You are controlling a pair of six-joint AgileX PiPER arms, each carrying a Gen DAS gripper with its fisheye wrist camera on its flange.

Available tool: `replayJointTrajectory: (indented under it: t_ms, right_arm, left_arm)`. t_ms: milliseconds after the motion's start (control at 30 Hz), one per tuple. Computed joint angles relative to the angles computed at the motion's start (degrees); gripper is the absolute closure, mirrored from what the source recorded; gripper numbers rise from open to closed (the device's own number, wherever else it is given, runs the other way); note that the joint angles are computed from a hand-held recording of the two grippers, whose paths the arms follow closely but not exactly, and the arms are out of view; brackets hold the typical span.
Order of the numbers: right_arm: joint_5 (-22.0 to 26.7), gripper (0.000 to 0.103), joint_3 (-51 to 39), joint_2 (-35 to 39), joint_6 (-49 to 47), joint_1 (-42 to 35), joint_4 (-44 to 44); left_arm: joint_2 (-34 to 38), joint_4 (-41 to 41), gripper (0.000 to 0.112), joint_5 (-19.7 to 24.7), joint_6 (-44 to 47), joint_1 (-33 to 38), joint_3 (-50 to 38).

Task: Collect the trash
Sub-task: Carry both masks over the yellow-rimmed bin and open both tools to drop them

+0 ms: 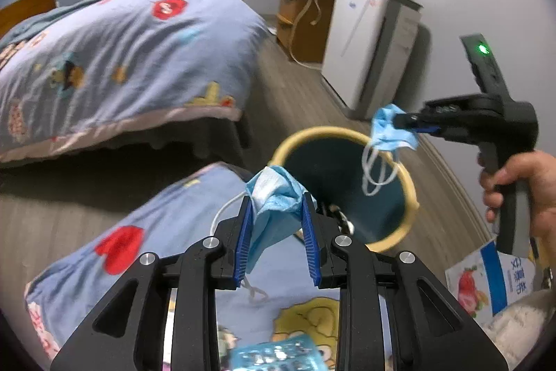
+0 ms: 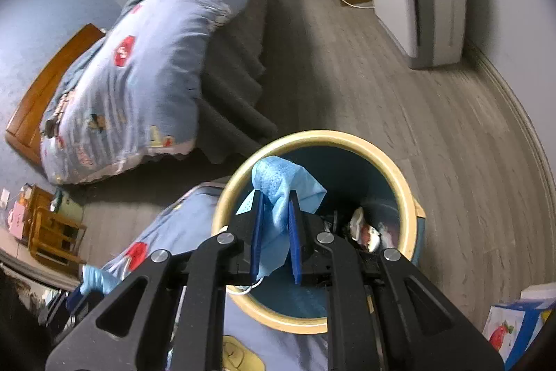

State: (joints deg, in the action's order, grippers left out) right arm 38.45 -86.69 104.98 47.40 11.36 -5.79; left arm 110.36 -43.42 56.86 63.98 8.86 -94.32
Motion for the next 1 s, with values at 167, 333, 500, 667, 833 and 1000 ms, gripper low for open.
replayJointTrajectory:
  t_ms: [167,333,500,667,833,1000]
  right_arm:
    - [3.0,0.09,-1.5,3.0,1.2,0.7,-2.1]
    - [2.3,0.09,0.9,2.6,4.6,-0.3,-4.6]
    - [1.3,0.09,4.3,1.9,9.1,-2.2,-7.0]
    - [0.2,0.09,6.0,1.7,11.5,-3.5,-8.3]
    - [-1.3,0.09,7.2,1.7,12.2,-4.5,-7.5]
    - [-2.3,0.09,7.7,2.0,12.3,-5.3,-6.5]
  left_arm:
    - [1.4,4.2,0.084,-2.3,-4.1,-5.0,-0.5]
    - [4.8,11.0,0.083,-3.9,-10.5,-10.4,-4.7]
    - [7.7,13.7,0.083,-4.6,-14.9,-14.7,-8.7]
    - [10.7,13.3,0.083,-5.0,-18.2,-17.4,-12.2]
    - [13.3,11.9,0.083,-5.6,-20.0,-18.7,-14.6]
    - [13.8,11.4,0.081,-7.0,-19.5,-19.3,-14.2]
